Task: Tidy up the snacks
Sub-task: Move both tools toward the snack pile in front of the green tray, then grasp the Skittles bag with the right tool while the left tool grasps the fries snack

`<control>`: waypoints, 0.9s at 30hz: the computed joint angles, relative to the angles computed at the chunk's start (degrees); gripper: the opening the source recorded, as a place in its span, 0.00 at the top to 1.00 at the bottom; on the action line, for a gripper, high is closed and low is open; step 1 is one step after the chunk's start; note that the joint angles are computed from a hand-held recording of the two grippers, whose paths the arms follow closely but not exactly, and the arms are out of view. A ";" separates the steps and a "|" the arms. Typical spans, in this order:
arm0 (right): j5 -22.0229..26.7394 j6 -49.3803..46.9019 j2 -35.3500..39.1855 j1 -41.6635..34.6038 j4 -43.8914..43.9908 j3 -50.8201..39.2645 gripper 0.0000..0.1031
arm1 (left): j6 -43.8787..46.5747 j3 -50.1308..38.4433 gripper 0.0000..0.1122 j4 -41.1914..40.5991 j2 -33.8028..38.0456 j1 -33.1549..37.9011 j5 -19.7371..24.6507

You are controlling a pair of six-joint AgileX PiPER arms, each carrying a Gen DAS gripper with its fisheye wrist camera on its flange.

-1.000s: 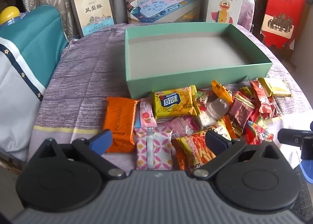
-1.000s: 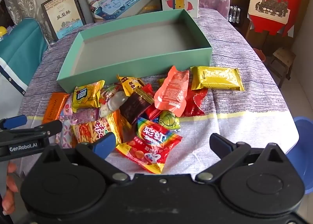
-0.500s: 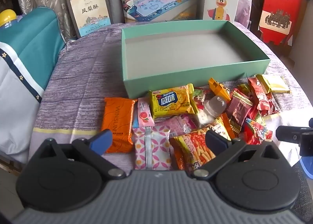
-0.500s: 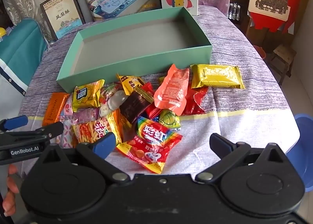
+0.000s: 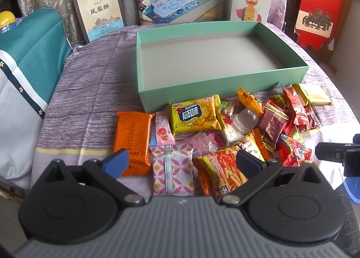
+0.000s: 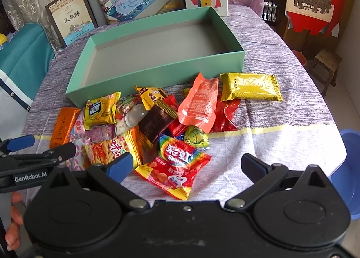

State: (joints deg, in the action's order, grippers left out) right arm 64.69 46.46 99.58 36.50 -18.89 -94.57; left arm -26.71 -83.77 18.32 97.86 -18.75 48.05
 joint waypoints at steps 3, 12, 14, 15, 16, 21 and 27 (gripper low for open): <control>-0.15 0.45 -0.13 0.01 -0.07 0.28 0.00 | 0.66 0.29 0.08 -0.49 -0.16 0.39 -0.52; -0.66 0.54 -0.47 -0.23 0.55 1.07 0.00 | 2.36 1.02 0.08 -1.28 -0.33 1.09 -1.04; -0.93 0.43 -0.46 -0.57 1.22 1.32 0.00 | 3.52 0.97 0.08 -1.88 0.03 1.35 -1.11; -1.12 0.46 -0.42 -0.89 1.79 1.59 0.00 | 4.36 0.98 0.08 -2.23 0.24 1.39 -1.27; -1.24 0.56 -0.34 -1.12 2.09 1.73 0.00 | 4.89 1.05 0.08 -2.28 0.43 1.23 -1.44; -3.19 -0.45 0.41 -2.79 4.39 3.26 0.00 | 10.42 1.14 0.08 -3.71 2.55 0.21 -3.21; -8.02 -0.60 0.96 -5.74 8.95 7.23 0.00 | 20.82 -1.76 0.08 -7.09 7.61 -0.86 -4.78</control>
State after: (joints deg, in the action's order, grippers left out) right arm 56.67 45.86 100.53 30.76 -9.95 -87.34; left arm -5.89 -85.53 11.23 105.47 -19.61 43.28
